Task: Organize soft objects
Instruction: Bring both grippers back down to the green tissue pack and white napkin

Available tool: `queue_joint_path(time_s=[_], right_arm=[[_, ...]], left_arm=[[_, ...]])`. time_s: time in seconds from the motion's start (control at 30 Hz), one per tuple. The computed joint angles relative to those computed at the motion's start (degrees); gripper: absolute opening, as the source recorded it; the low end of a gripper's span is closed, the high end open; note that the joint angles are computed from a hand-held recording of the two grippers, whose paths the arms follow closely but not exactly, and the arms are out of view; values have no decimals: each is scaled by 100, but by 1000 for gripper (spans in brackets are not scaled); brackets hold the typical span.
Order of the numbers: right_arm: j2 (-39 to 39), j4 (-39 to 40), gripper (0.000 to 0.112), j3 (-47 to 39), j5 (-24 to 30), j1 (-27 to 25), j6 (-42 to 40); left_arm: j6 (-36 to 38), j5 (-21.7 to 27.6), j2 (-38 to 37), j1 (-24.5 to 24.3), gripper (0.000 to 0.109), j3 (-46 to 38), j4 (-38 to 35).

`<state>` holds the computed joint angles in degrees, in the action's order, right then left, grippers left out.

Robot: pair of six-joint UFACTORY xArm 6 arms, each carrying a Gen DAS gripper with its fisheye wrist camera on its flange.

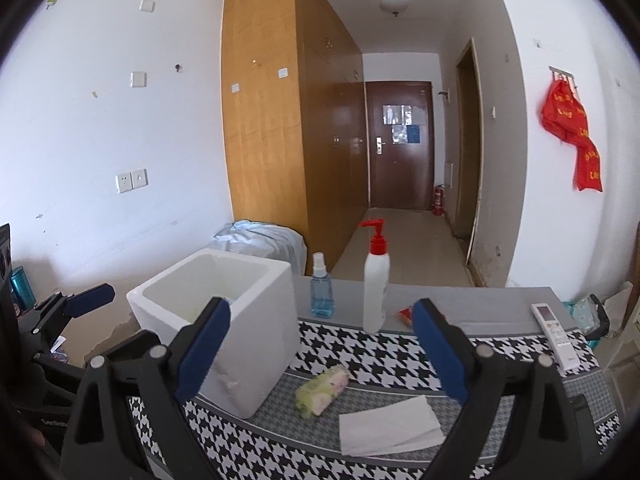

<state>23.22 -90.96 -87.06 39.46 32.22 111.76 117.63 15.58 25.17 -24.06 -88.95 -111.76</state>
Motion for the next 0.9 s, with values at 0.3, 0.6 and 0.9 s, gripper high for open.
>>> queue_joint_path(time_s=[0.3, 0.6, 0.9], right_arm=[[-386, -126, 96, 576, 254, 15, 346], [-645, -146, 96, 1016, 363, -18, 580], [-808, -118, 96, 1284, 483, 11, 668]], left_arm=[[-41, 119, -9, -134, 102, 55, 95], [-153, 178, 14, -284, 102, 107, 273], [-211, 211, 60, -380, 102, 115, 334]])
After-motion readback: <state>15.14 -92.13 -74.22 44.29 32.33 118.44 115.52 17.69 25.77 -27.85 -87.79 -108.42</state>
